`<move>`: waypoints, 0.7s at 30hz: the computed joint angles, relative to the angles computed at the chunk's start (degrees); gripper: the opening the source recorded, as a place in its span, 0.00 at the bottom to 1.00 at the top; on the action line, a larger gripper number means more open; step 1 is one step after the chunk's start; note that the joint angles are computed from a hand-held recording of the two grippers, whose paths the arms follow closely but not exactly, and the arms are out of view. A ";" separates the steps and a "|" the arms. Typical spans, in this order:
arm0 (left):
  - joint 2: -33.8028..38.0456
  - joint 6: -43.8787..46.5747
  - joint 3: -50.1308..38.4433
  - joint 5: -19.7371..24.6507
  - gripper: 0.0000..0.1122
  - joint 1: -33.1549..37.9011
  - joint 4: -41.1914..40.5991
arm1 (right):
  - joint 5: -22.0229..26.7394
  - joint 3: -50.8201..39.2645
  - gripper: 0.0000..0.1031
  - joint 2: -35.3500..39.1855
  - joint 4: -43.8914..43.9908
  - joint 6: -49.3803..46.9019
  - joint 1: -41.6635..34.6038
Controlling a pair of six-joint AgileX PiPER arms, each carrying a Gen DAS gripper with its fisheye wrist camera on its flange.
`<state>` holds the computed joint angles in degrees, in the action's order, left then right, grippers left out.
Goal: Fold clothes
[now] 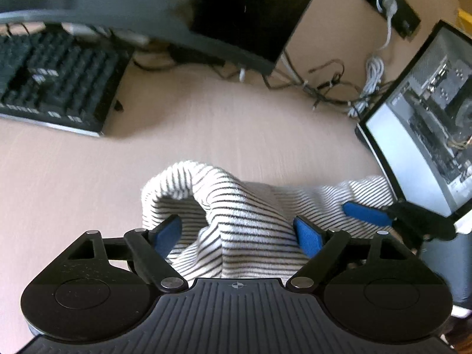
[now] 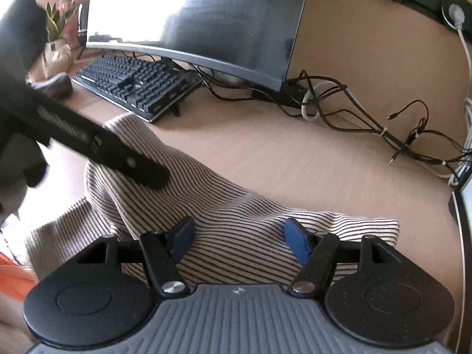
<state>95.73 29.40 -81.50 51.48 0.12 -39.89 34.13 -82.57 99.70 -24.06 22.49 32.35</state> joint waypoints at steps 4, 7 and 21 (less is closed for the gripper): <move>-5.20 5.26 5.62 -3.53 0.83 2.32 -4.23 | 5.01 -2.19 0.85 2.44 -12.01 11.17 3.41; -8.79 9.32 11.32 -2.39 0.83 6.85 -9.46 | 10.00 -4.56 0.85 4.17 -17.01 14.36 6.09; -20.02 12.33 32.76 -12.52 0.85 14.15 -21.90 | 8.55 1.04 0.86 3.22 -31.95 16.77 10.10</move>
